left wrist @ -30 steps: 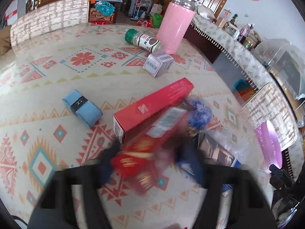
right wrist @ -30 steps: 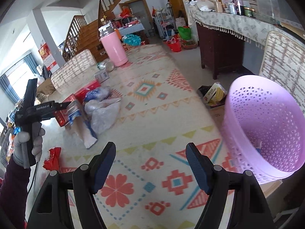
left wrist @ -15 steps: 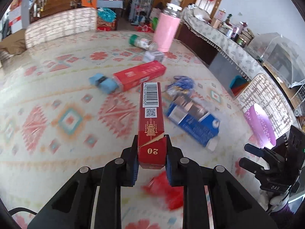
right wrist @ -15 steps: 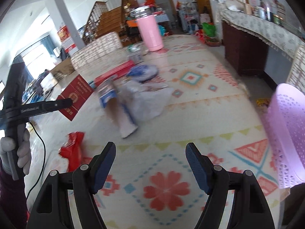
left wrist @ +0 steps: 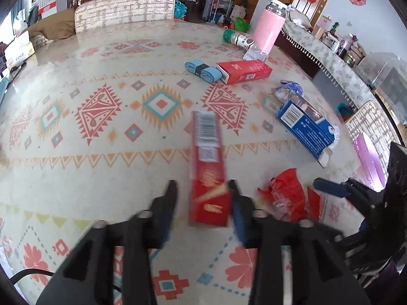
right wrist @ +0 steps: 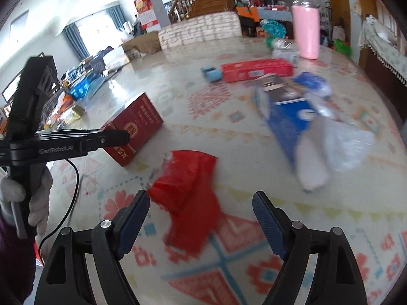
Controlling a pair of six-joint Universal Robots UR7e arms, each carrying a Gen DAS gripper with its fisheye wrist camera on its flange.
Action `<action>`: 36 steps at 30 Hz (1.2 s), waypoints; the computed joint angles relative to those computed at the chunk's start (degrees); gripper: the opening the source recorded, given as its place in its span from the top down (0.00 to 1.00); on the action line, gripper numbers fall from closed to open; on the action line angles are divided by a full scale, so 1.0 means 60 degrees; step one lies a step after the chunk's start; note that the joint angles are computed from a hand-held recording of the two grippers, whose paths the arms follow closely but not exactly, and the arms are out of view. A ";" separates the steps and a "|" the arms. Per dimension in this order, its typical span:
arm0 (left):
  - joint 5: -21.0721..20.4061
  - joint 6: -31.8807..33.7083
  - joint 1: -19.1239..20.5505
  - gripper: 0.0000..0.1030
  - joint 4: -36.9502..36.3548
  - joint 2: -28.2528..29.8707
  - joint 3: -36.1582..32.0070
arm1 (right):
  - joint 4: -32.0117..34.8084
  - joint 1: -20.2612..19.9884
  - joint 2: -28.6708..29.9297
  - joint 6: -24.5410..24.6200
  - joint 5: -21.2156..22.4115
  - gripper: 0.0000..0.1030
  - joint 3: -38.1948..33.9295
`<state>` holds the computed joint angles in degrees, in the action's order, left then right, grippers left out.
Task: Collect trash
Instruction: 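Grasp the red cigarette box with the left gripper while the right grasps the red plastic bag, then carry both items over the lilac basket and open both grippers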
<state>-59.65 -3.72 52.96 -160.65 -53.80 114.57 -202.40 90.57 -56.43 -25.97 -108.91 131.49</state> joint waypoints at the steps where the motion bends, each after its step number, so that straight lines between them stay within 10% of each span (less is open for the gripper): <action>1: 0.0086 0.0049 -0.0022 0.51 -0.0119 0.0054 0.0002 | -0.0205 0.0091 0.0186 -0.0067 -0.0156 0.15 -0.0092; 16: 0.0844 -0.0239 0.0040 0.44 -0.0329 0.0634 -0.0368 | -0.0769 0.0872 0.1211 0.0053 -0.1693 0.16 -0.0683; 22: 0.1194 -0.0337 -0.0064 0.44 -0.0695 0.0601 -0.0160 | -0.1126 0.1002 0.1427 -0.0066 -0.2024 0.37 -0.0763; 24: 0.1194 -0.0293 -0.0102 0.54 -0.0837 0.0558 -0.0059 | -0.1155 0.1022 0.1431 -0.0107 -0.2023 0.40 -0.0735; 25: 0.1092 -0.0252 -0.0107 0.78 -0.0828 0.0517 -0.0028 | -0.1180 0.1026 0.1424 -0.0131 -0.1991 0.41 -0.0706; 36: 0.0848 -0.0237 -0.0636 0.79 -0.1624 -0.0338 0.0853 | -0.2207 0.1246 0.0802 -0.0388 -0.1738 0.43 0.0290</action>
<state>-54.56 -5.15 49.15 -170.39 -55.82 119.69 -215.64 98.05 -51.62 -28.30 -119.34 133.22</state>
